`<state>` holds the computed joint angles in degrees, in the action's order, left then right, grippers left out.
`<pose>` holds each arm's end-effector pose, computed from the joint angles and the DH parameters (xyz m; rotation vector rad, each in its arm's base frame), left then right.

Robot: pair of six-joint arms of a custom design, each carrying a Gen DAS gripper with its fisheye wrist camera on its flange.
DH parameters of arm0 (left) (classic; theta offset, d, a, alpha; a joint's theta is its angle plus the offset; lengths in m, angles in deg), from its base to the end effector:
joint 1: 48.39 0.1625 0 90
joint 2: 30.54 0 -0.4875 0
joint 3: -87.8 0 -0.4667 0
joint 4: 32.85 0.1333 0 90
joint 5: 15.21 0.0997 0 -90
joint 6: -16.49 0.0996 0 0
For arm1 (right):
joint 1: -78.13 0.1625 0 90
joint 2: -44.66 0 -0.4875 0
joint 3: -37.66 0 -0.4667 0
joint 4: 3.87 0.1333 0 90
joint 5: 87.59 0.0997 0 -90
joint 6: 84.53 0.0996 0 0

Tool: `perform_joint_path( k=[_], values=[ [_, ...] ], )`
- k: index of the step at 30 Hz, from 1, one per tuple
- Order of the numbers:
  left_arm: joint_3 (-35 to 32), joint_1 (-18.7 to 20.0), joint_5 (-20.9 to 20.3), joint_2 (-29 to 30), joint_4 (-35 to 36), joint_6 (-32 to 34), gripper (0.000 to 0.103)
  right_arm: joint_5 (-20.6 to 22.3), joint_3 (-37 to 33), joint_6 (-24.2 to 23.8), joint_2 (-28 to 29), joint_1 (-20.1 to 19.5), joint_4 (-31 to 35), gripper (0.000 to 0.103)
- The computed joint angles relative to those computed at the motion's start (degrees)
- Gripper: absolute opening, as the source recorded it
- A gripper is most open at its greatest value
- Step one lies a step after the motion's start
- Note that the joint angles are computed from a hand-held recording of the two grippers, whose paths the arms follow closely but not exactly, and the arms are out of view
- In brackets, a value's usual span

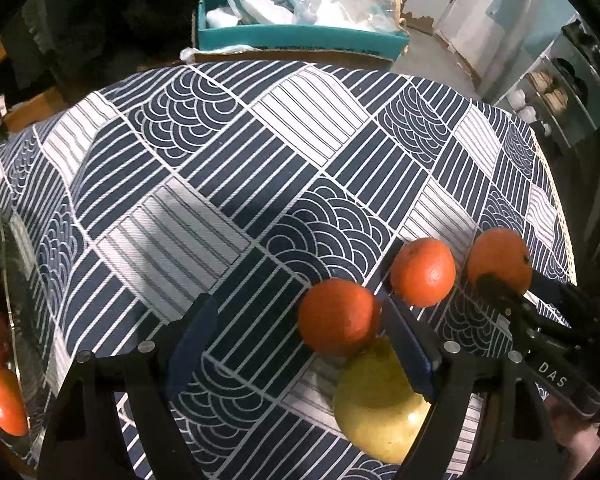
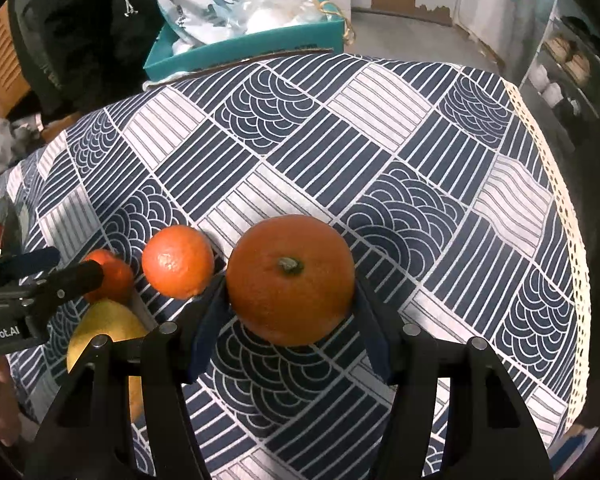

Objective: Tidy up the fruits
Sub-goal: 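Grasp a small orange with the left gripper while the right gripper grasps a large orange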

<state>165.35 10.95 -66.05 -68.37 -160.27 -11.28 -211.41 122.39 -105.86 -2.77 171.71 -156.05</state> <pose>-0.2599 -0.8231 0.0821 0.0808 2.4972 -0.3900 0.1293 -0.8198 0.2056 0.3702 -2.4425 0.4216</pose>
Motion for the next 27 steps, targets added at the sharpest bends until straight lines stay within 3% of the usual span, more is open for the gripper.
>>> perform_joint_path(
  k=[6, 10, 13, 27],
  values=[
    [-0.9, 0.7, -2.6, 0.8, 0.7, 0.4, 0.079, 0.0, -0.7, 0.6, 0.8, -0.2, -0.1, 0.062],
    [-0.8, 0.9, -4.6, 1.0, -0.5, 1.8, 0.064, -0.1, -0.8, 0.8, 1.0, -0.3, 0.4, 0.062],
    [-1.2, 1.1, -6.6, 1.2, -1.0, 2.8, 0.047, -0.3, -0.9, 0.9, 1.1, -0.3, 0.6, 0.062],
    [1.3, -0.7, 0.1, -0.5, -4.8, 5.2, 0.045, -0.6, -0.2, -0.8, 0.5, 0.5, -2.8, 0.062]
  ],
)
